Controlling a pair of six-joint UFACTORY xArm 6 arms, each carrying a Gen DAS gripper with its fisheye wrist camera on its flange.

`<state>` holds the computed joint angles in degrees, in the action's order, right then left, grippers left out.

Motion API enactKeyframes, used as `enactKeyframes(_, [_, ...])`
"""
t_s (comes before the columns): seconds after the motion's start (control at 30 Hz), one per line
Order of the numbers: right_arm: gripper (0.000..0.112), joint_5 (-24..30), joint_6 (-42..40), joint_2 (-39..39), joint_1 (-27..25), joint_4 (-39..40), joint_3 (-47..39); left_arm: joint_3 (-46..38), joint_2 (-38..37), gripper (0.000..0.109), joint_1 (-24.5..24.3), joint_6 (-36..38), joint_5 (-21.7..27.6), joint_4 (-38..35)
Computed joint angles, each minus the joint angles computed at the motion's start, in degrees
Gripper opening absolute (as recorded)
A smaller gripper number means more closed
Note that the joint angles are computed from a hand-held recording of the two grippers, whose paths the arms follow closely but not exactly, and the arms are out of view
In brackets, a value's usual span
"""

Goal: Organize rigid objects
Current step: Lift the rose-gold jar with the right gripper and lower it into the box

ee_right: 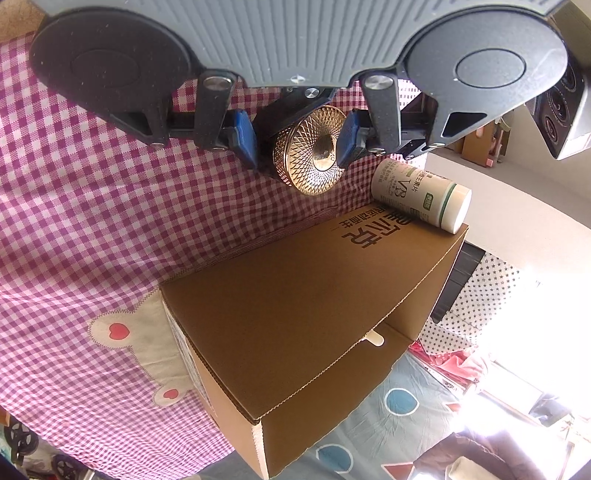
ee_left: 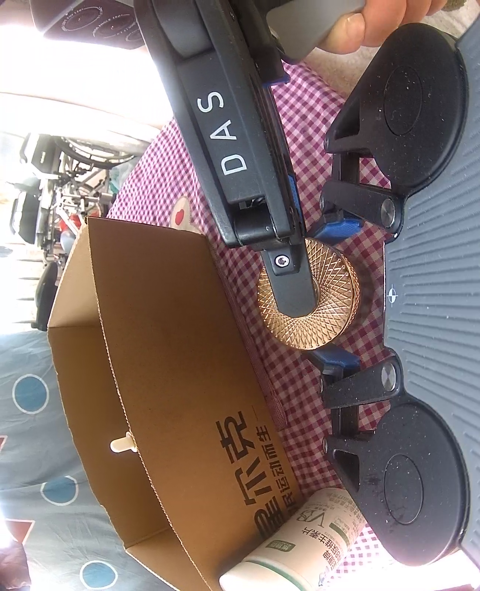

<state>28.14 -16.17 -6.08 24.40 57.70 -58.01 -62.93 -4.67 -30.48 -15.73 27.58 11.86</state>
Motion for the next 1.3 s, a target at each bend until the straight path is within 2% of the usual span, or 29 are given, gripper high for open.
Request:
enactKeyframes(0.47, [0.046, -3.72, 3.01, -1.85, 2.71, -6.56, 0.22, 1.25, -3.67, 0.056, 0.16, -2.78, 0.83, 0.87])
enactKeyframes(0.63, [0.047, -5.85, 4.39, -3.69, 3.7, -10.69, -1.41, -0.05, -5.62, 0.056, 0.47, -5.34, 0.57, 4.37])
enactKeyframes(0.8, [0.047, -6.12, 1.33, -2.57, 3.16, -11.23, -7.32, -5.93, -4.32, 0.056, 0.99, -8.22, 0.77, 10.21])
enactKeyframes(0.9, [0.047, -4.99, -0.5, -0.43, 2.18, -11.24, -12.52, -11.88, -1.49, 0.056, 1.46, -7.8, 2.11, 10.4])
enactKeyframes(1.07, [0.047, -2.33, -0.83, 4.68, 0.14, -13.85, -21.58, -21.74, 5.2, 0.056, 2.52, -4.47, 3.85, 6.26])
enactKeyframes(1.17, [0.047, 1.99, 0.94, 10.06, -2.15, -15.71, -28.6, -28.15, 10.35, 0.056, 3.29, -0.95, 6.84, 1.67])
enactKeyframes(1.3, [0.047, 9.43, 4.18, 18.17, -4.84, -18.23, -38.1, -36.53, 17.57, 0.056, 4.46, 3.28, 13.6, -3.7])
